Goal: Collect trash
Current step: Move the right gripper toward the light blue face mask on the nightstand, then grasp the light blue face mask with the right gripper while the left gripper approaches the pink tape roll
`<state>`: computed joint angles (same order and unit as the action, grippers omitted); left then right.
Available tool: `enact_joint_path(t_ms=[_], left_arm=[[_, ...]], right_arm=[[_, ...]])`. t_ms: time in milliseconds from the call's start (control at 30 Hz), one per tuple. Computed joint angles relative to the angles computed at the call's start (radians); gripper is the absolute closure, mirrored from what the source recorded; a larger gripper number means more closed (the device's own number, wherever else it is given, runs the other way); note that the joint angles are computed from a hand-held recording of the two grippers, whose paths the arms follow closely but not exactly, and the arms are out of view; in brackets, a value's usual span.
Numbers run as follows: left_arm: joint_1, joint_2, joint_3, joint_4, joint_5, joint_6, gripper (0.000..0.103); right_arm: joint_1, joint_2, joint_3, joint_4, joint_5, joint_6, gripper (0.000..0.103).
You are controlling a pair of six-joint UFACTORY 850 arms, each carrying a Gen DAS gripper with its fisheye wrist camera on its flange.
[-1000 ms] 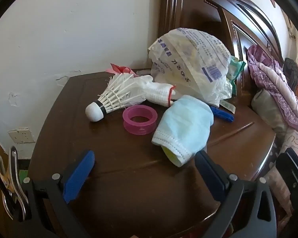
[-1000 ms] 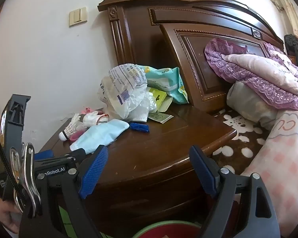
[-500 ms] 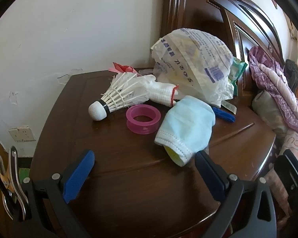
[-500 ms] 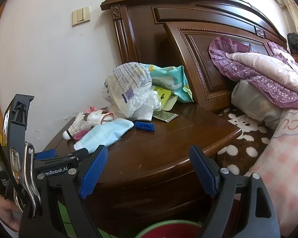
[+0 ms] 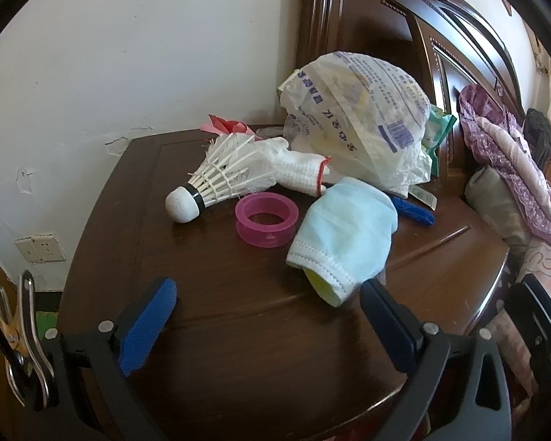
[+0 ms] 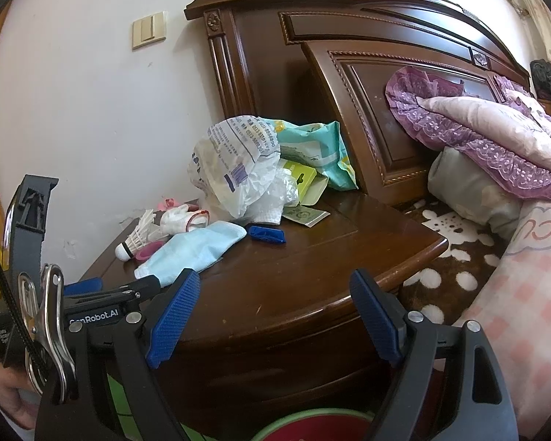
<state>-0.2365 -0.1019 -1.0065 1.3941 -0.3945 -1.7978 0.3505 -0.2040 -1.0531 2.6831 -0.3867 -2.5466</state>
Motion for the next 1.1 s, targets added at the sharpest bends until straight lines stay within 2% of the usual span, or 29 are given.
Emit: enact_joint_path(t_ms=[200,367,700,867,1000,1100], left_arm=[[0.015,0.019,0.015,-0.008,0.044,0.022,0.006],[0.024,0.047,0.035,0.041,0.071,-0.026,0.011],[0.032,0.067,0.012,-0.015,0.108,0.078,0.015],[0.061,0.065,-0.010,-0.115,0.135,0.157,0.017],[0.089,0.056,-0.028,-0.199,0.120,0.216,0.017],[0.118,0.044,-0.044,-0.297,0.147,0.294,0.017]], right_arm=[[-0.007,-0.004,-0.004,-0.025,-0.002,0.028,0.017],[-0.008,-0.005,-0.007,-0.033,-0.007,0.035,0.017],[-0.011,-0.023,-0.031,-0.094,-0.005,0.092,0.017],[-0.007,-0.026,-0.042,-0.094,0.018,0.087,0.017],[-0.003,-0.023,-0.041,-0.079,0.011,0.054,0.017],[-0.001,-0.027,-0.048,-0.122,0.012,0.108,0.017]])
